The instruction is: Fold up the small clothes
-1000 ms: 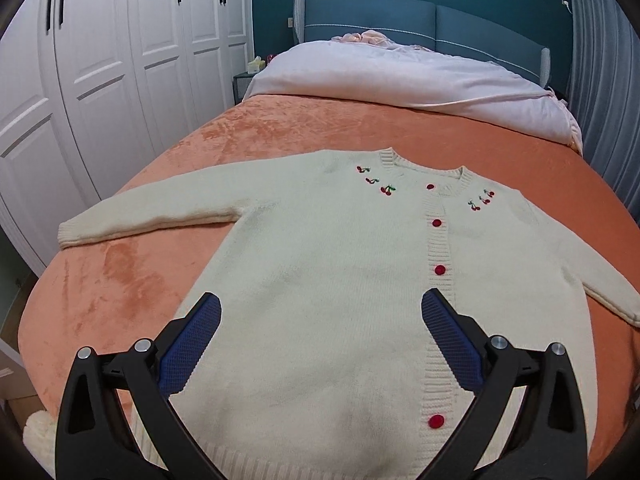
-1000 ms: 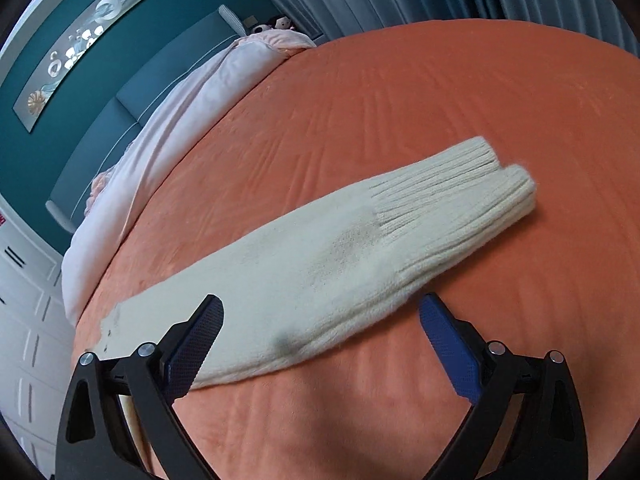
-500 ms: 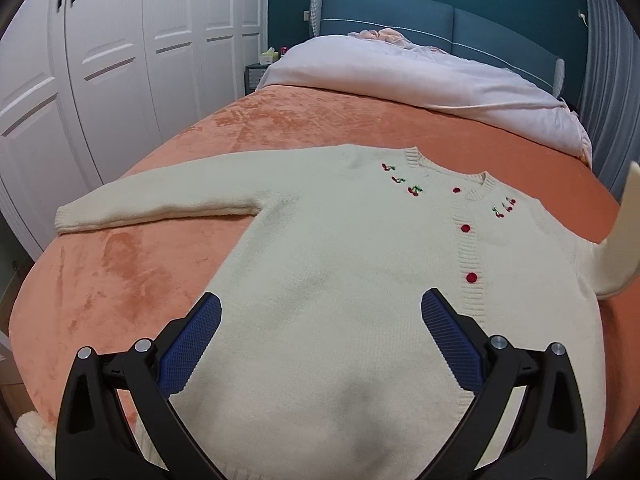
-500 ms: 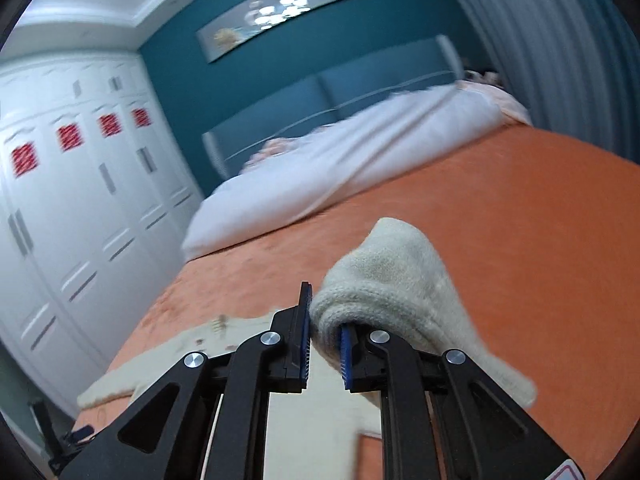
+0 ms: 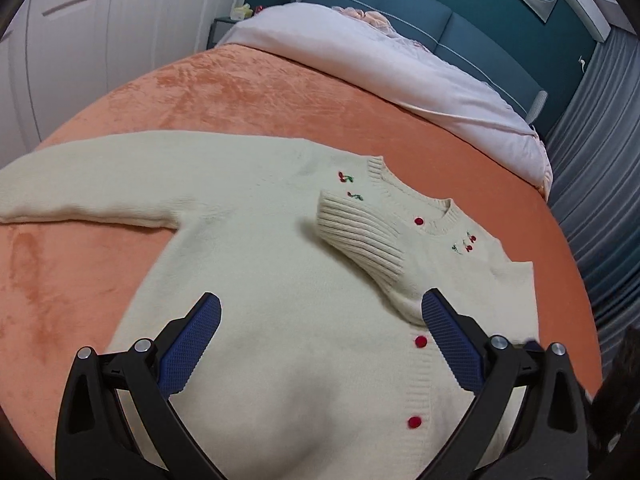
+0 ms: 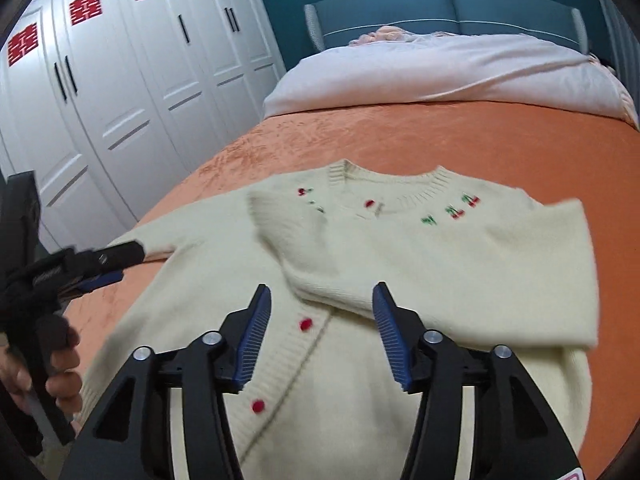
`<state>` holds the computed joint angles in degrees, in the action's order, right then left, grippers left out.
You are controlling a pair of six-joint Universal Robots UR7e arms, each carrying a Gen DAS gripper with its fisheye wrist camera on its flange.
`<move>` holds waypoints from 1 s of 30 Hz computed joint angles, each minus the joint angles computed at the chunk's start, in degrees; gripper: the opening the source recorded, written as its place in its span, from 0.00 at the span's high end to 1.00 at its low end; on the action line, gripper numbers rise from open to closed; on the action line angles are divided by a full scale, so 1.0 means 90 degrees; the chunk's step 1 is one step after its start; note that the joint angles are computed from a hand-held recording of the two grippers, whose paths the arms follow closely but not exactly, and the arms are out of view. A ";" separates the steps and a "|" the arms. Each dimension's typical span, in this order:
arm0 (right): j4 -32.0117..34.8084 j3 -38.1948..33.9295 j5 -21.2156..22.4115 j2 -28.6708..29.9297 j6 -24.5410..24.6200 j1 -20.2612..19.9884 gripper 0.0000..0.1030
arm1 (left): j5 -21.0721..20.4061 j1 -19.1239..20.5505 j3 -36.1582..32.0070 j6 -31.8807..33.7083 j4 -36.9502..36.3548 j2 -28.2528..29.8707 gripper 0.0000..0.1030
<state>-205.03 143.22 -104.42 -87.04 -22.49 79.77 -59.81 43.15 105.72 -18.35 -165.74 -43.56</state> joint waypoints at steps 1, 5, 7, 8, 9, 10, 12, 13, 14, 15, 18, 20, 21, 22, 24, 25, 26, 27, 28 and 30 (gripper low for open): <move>0.0032 0.0203 0.0006 -0.0256 0.0111 -0.0152 0.43 | -0.0036 0.0057 -0.0314 -0.0029 0.0208 0.0277 0.04; 0.0205 0.0627 0.0452 -0.1009 0.0591 -0.1236 0.43 | -0.0398 0.0380 -0.1320 -0.0696 0.0905 0.1063 0.05; 0.0415 0.0663 0.1009 -0.1418 0.0977 -0.1889 0.43 | -0.0529 0.0473 -0.1539 -0.1007 0.0828 0.1273 0.13; 0.0440 0.0663 0.1220 -0.1514 0.1140 -0.2110 0.42 | -0.0616 0.0509 -0.1644 -0.1060 0.0783 0.1364 0.20; 0.0455 0.0635 0.1450 -0.1563 0.1289 -0.2318 0.42 | -0.0699 0.0533 -0.1731 -0.1102 0.0766 0.1435 0.31; 0.0461 0.0628 0.1608 -0.1584 0.1399 -0.2468 0.42 | -0.0875 0.0570 -0.1857 -0.1093 0.0764 0.1524 0.41; 0.0429 0.0434 0.1741 -0.1352 0.1622 -0.2556 0.42 | -0.1246 0.0627 -0.2094 -0.1027 0.0824 0.1643 0.69; 0.0384 0.0351 0.1833 -0.1237 0.1704 -0.2603 0.42 | -0.1253 0.0598 -0.2149 -0.1024 0.0781 0.1654 0.73; 0.0395 0.0260 0.1946 -0.1152 0.1792 -0.2652 0.45 | -0.1305 0.0580 -0.2194 -0.0947 0.0627 0.1651 0.79; 0.0396 0.0109 0.1988 -0.1029 0.1901 -0.2638 0.59 | -0.1379 0.0556 -0.2210 -0.0833 0.0432 0.1618 0.80; 0.0192 -0.0038 0.2168 -0.0937 0.1988 -0.2600 0.89 | -0.1243 0.0376 -0.2180 -0.0421 -0.0167 0.1462 0.80; -0.0236 0.0043 0.2284 -0.0942 0.1960 -0.2538 0.89 | -0.1052 0.0307 -0.2121 -0.0162 -0.0338 0.1395 0.78; -0.0425 0.0064 0.2150 -0.0855 0.1824 -0.2464 0.89 | -0.0843 0.0300 -0.2146 -0.0105 -0.0205 0.1427 0.70; -0.0432 0.0011 0.1770 -0.0688 0.1676 -0.2340 0.89 | -0.0532 0.0317 -0.2233 -0.0093 0.0127 0.1527 0.67; -0.0187 -0.0181 0.0841 -0.0264 0.1555 -0.2147 0.89 | -0.0177 0.0482 -0.2488 -0.0341 0.1053 0.1762 0.67; -0.0211 -0.0172 0.0752 -0.0157 0.1585 -0.2160 0.89 | -0.0158 0.0574 -0.2429 -0.0531 0.1196 0.1762 0.68; -0.0366 -0.0080 0.0919 -0.0196 0.1607 -0.2226 0.88 | -0.0403 0.0676 -0.2230 -0.0700 0.1073 0.1617 0.65; -0.0479 -0.0019 0.0908 -0.0264 0.1621 -0.2185 0.84 | -0.0649 0.0750 -0.1928 -0.0819 0.0733 0.1432 0.65; -0.0489 0.0026 0.0821 -0.0354 0.1628 -0.2097 0.83 | -0.0753 0.0780 -0.1654 -0.0925 0.0582 0.1222 0.63; -0.0356 0.0108 0.0532 -0.0536 0.1558 -0.1809 0.82 | -0.0748 0.0766 -0.1153 -0.0876 0.0267 0.0850 0.52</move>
